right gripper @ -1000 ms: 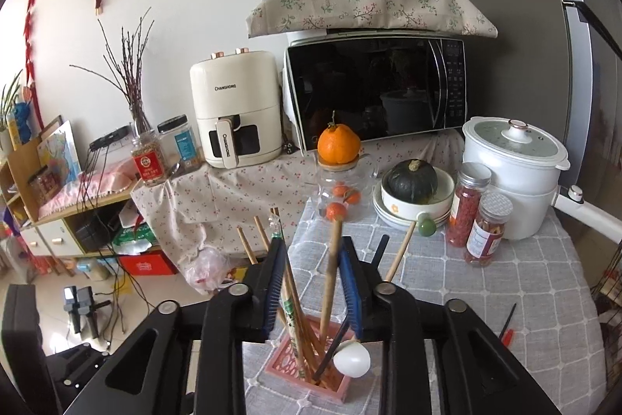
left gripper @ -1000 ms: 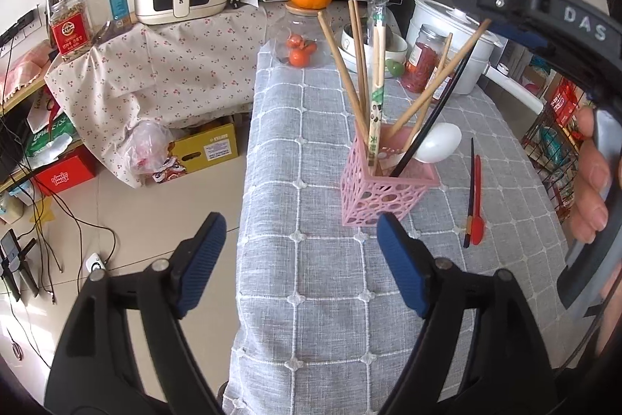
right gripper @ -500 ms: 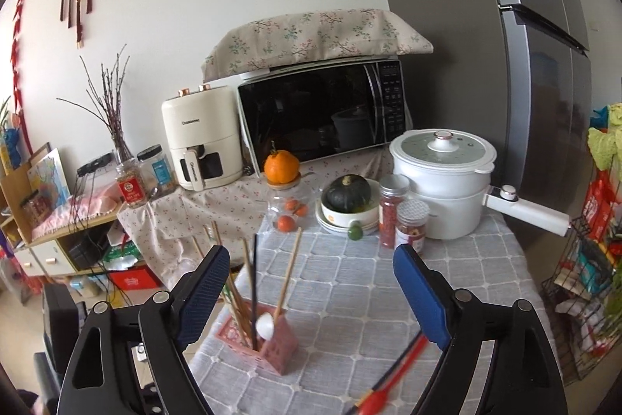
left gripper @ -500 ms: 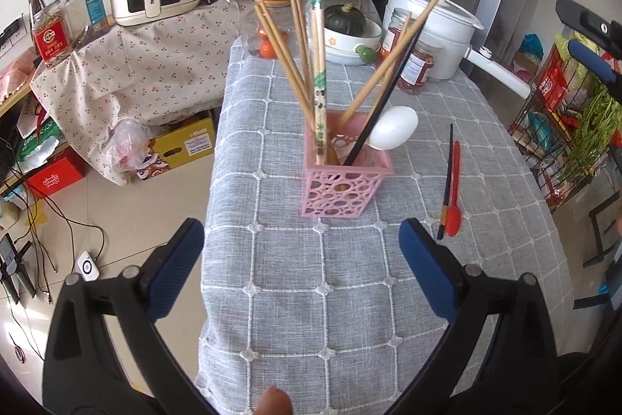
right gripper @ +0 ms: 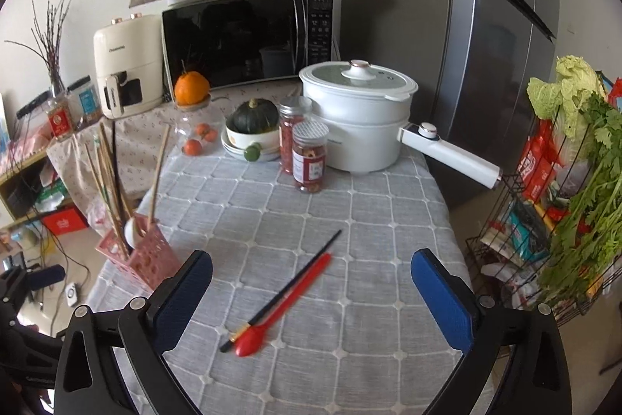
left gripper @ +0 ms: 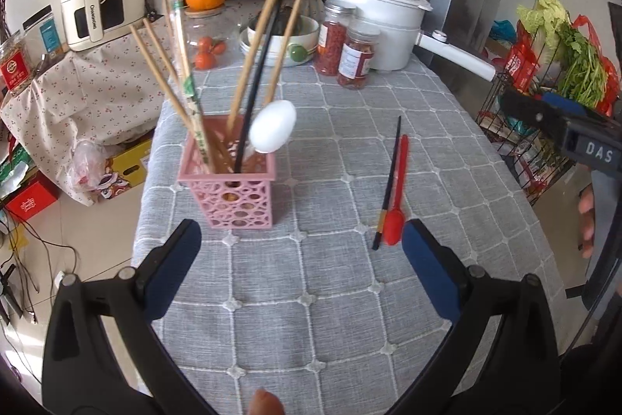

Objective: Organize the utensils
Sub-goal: 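Move the left tool to the black gold-tipped chopstick and grasp it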

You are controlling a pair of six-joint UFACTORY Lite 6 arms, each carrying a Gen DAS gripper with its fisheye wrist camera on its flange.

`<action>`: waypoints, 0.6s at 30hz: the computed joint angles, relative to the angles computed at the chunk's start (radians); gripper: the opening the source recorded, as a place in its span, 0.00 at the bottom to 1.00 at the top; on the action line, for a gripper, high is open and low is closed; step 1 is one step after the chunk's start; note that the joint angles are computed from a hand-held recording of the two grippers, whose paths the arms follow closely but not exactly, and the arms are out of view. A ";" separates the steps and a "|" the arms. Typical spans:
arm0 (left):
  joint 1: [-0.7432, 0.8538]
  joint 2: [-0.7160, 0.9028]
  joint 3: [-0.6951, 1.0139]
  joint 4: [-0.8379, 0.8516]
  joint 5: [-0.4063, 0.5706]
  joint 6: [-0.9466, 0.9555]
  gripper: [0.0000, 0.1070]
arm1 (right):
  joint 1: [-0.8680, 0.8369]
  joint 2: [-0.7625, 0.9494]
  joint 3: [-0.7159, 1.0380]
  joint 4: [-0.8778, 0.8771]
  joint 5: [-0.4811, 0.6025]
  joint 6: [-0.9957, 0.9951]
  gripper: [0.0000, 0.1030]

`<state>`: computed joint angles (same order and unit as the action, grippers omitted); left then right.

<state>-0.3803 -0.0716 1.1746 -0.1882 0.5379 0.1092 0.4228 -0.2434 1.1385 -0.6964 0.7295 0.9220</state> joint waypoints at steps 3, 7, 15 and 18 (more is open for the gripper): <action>-0.068 0.062 0.043 0.032 0.026 -0.055 0.96 | -0.075 -0.008 -0.037 0.081 -0.018 -0.100 1.00; -0.176 0.181 0.148 0.214 0.063 -0.239 0.96 | -0.211 -0.031 -0.086 0.230 -0.052 -0.256 1.00; -0.259 0.560 0.570 0.213 0.256 -0.269 0.96 | -0.505 -0.004 -0.157 0.600 -0.104 -0.660 1.00; -0.267 0.697 0.732 0.205 0.292 -0.271 0.93 | -0.567 0.021 -0.165 0.630 -0.103 -0.700 1.00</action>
<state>-0.6474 0.6249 1.9068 0.0171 0.8296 -0.1613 -0.1443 -0.2220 0.9738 -0.0666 0.6262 0.2220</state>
